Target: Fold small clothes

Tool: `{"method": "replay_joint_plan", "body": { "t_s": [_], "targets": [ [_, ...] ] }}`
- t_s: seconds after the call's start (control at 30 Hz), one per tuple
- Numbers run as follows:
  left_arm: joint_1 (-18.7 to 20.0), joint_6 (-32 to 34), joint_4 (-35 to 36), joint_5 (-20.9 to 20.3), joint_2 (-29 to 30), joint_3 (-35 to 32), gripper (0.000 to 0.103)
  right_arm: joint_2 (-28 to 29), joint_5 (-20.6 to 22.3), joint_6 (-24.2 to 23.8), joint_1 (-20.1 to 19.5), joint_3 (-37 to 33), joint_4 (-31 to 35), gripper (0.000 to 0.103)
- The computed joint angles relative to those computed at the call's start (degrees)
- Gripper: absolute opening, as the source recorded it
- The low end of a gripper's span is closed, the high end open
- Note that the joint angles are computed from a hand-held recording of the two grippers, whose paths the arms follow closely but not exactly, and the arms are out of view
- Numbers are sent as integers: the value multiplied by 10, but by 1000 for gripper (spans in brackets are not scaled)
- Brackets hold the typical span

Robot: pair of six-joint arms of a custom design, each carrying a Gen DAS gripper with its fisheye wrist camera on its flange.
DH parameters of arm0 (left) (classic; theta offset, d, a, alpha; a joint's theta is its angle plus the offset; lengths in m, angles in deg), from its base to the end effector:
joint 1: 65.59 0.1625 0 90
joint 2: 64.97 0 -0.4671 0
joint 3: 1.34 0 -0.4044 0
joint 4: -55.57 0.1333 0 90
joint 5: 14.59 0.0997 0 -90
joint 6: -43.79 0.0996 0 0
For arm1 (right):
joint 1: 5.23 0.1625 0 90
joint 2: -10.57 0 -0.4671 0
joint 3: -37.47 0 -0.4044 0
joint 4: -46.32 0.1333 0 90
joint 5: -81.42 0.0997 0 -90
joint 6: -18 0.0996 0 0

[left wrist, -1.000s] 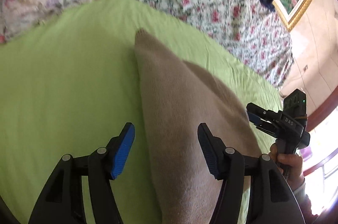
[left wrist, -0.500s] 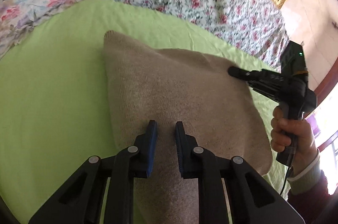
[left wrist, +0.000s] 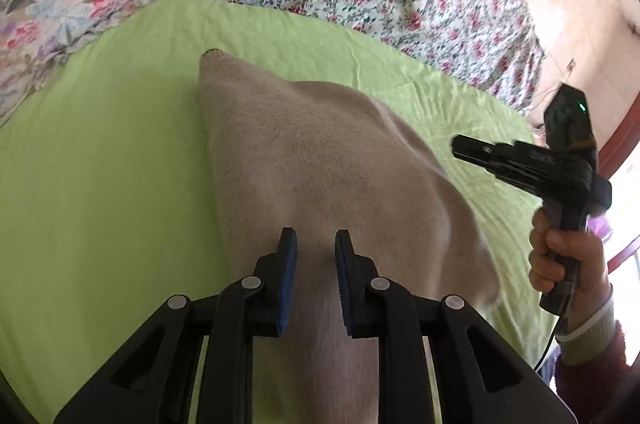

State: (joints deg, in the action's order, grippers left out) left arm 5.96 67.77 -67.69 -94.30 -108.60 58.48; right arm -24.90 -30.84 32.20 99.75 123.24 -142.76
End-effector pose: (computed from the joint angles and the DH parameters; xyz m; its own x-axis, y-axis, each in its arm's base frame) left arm -0.1258 -0.8546 0.3076 -0.7450 0.6076 -0.2753 0.6625 0.7222 -0.1988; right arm 0.2923 -0.7228 0.1367 -0.9799 0.1911 0.0575 0.0723 0.6083 -0.7904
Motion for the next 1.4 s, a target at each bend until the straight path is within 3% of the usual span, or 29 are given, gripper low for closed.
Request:
{"method": "replay_joint_plan", "body": {
  "t_s": [0.13, 0.27, 0.3, 0.33, 0.43, 0.53, 0.57, 0.63, 0.73, 0.83, 0.97, 1.03, 1.13, 1.27, 1.33, 1.4],
  "targets": [
    [7, 6, -7, -21, -43, 46, 20, -3, -4, 38, 17, 72, -45, 42],
    [21, 17, 15, -83, -75, 75, 20, 7, -5, 74, 15, 98, -46, 42],
    [23, 26, 16, -93, -82, 84, 20, 9, 1, 79, 13, 97, -35, 33],
    [23, 36, 13, -95, -87, 94, 20, 10, -3, 76, 15, 93, -21, 8],
    [20, 50, 20, -66, -86, 106, 20, 7, -37, 25, 36, 81, -24, 8],
    [25, 41, 35, -59, -82, 106, 20, 8, -129, -17, 55, 63, 19, 8],
    [27, 37, 44, -61, -80, 103, 20, 10, -139, -15, 53, 61, 35, 8],
    [30, 29, 53, -55, -75, 102, 19, 11, -110, 23, 31, 73, 47, 8],
    [30, 34, 39, -45, -74, 115, 19, 14, -83, 47, 16, 94, 2, 12],
    [25, 40, 24, -32, -74, 125, 20, 8, -95, 60, 21, 102, -1, 22],
    [27, 43, 19, -29, -71, 127, 19, 0, -121, 72, 35, 110, -27, 23],
    [25, 46, 10, -24, -73, 133, 19, 4, -144, 51, 51, 109, -78, 23],
    [23, 43, -3, -18, -76, 143, 19, 12, -117, 19, 57, 93, -110, 23],
    [17, 31, 10, -9, -79, 142, 21, 30, -83, -6, 55, 37, -65, 23],
    [14, 36, 23, -33, -84, 131, 22, 36, -77, -15, 53, 19, -59, 23],
    [6, 48, -5, -35, -91, 134, 30, 43, -63, -22, 48, -4, -46, 23]
  ]
}}
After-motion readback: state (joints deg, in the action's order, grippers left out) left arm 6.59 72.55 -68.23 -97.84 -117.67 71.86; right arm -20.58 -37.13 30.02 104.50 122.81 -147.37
